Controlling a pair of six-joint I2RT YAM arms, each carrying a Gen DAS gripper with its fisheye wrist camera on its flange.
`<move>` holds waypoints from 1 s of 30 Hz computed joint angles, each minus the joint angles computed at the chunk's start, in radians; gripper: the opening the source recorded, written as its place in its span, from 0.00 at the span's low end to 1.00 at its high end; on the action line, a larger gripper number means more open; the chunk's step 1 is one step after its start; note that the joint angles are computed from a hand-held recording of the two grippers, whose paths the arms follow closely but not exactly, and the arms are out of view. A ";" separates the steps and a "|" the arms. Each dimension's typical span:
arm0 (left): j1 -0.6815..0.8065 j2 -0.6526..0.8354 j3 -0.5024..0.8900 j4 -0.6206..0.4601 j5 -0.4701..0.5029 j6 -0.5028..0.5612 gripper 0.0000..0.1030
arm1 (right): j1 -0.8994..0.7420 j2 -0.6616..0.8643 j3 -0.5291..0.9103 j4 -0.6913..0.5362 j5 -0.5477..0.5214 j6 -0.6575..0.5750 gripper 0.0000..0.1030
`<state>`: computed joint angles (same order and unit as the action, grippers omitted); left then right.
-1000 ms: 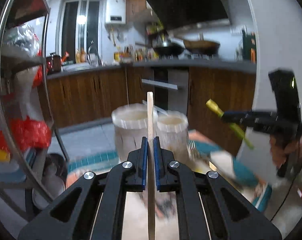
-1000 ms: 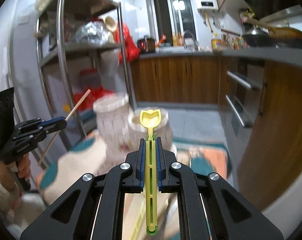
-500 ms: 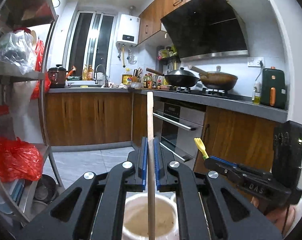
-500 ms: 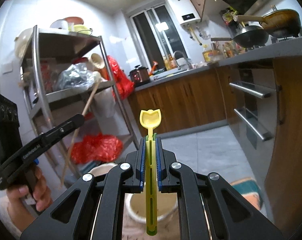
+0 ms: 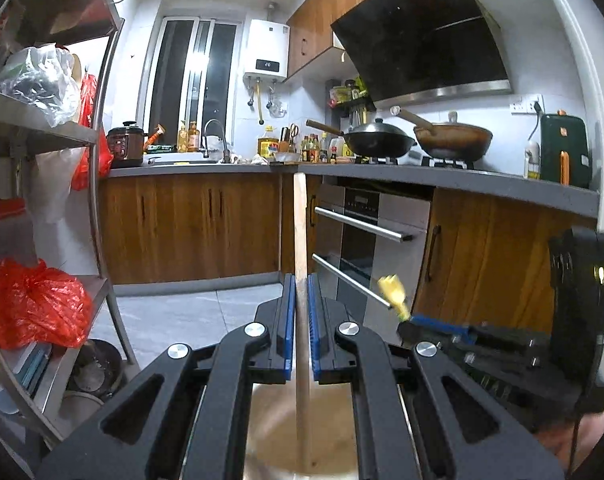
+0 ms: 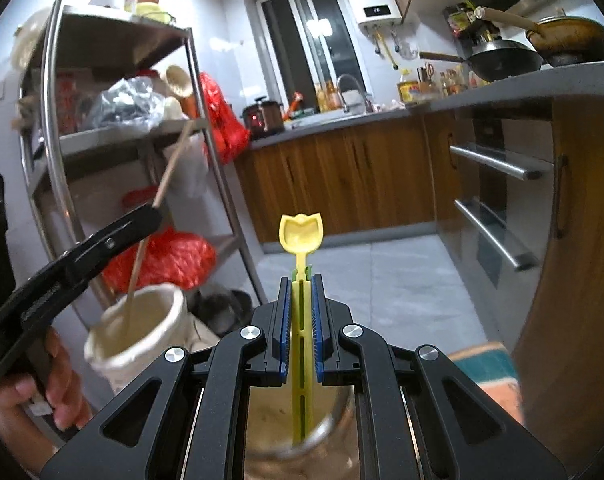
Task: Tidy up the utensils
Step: 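Drop chopstick into taller pot with left tool while right drops yellow utensil into shorter pot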
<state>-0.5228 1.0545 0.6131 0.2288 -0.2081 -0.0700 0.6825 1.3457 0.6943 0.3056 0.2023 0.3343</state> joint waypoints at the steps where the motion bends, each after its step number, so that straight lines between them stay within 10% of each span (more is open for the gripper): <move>1: -0.004 -0.013 -0.014 -0.009 -0.009 0.003 0.06 | 0.001 -0.008 0.000 -0.020 -0.003 0.002 0.10; 9: -0.069 -0.089 -0.107 -0.038 -0.111 0.027 0.06 | 0.081 -0.059 -0.036 -0.087 0.082 -0.046 0.11; 12: -0.081 -0.114 -0.111 -0.061 -0.128 0.028 0.07 | 0.097 -0.073 -0.049 -0.086 0.102 -0.047 0.26; 17: -0.122 -0.215 -0.141 -0.117 -0.170 0.007 0.39 | 0.140 -0.170 -0.093 -0.118 0.177 -0.032 0.34; 24: -0.312 -0.417 -0.204 -0.250 -0.353 -0.034 0.85 | 0.265 -0.372 -0.202 -0.172 0.342 -0.038 0.78; 30: -0.535 -0.517 -0.241 -0.346 -0.558 -0.113 0.94 | 0.391 -0.527 -0.291 -0.211 0.494 -0.037 0.94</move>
<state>-1.0576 0.5376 0.3725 -0.1168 -0.7662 -0.1833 1.0740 0.8182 0.4034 0.0944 0.6959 0.2971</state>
